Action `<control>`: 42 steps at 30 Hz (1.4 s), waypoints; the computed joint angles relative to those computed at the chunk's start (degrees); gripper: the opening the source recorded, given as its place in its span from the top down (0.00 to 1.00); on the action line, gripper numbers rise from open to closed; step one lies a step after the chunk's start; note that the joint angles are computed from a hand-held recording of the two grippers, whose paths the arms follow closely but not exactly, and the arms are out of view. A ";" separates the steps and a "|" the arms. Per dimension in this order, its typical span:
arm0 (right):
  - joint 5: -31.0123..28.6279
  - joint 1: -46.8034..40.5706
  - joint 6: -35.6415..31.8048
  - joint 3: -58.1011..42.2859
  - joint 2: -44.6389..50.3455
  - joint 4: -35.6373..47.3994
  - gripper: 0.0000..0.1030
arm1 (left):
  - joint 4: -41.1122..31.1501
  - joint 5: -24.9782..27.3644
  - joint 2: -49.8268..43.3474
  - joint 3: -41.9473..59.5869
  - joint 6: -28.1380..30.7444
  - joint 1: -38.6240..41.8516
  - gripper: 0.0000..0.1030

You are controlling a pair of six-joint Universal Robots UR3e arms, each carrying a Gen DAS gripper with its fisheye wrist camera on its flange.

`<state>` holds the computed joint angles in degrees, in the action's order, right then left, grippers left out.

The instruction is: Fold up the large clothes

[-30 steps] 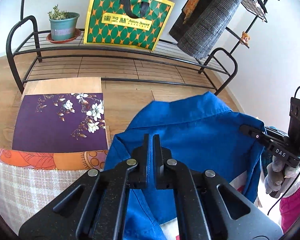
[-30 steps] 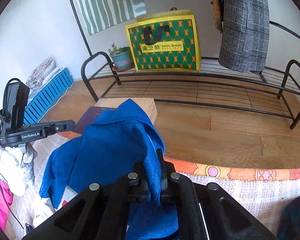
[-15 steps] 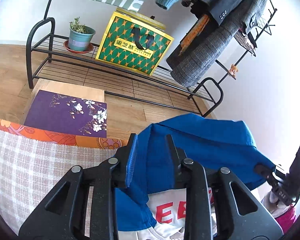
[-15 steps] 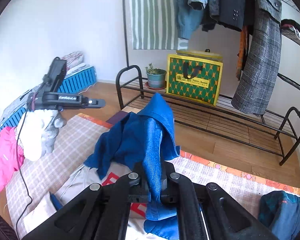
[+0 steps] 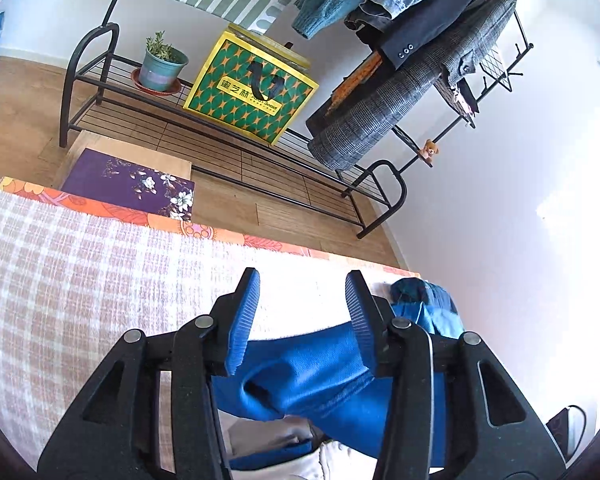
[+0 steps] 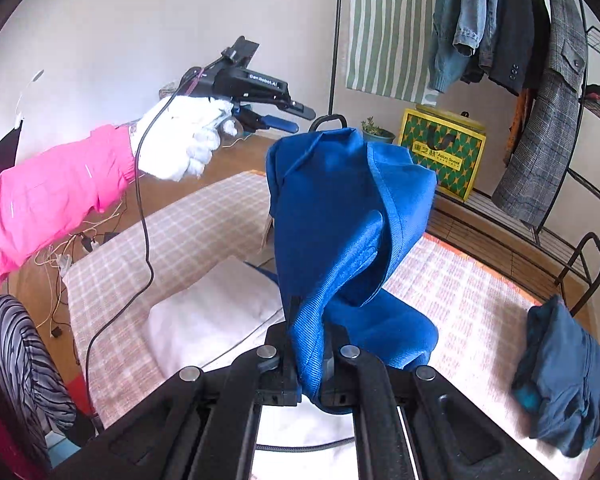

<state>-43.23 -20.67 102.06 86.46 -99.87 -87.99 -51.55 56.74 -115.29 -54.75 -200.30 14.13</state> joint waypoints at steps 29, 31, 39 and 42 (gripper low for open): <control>-6.48 -36.38 -18.13 8.85 -10.74 43.86 0.43 | -28.58 -7.96 78.71 -68.43 9.53 14.22 0.29; -6.16 -33.30 -12.16 11.04 -9.29 38.08 0.43 | -28.85 -9.33 76.55 -70.08 10.51 17.15 0.29; -5.28 -22.54 2.79 16.38 -4.32 22.80 0.60 | -5.33 -9.54 61.11 -74.64 1.31 8.17 0.36; -5.83 -18.12 6.53 16.18 -0.27 19.49 0.95 | 0.74 -4.00 54.70 -72.21 -1.17 0.49 1.00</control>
<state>-49.06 -38.79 108.60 102.65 -100.14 -68.50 -50.81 52.74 -60.59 -126.96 -201.47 14.62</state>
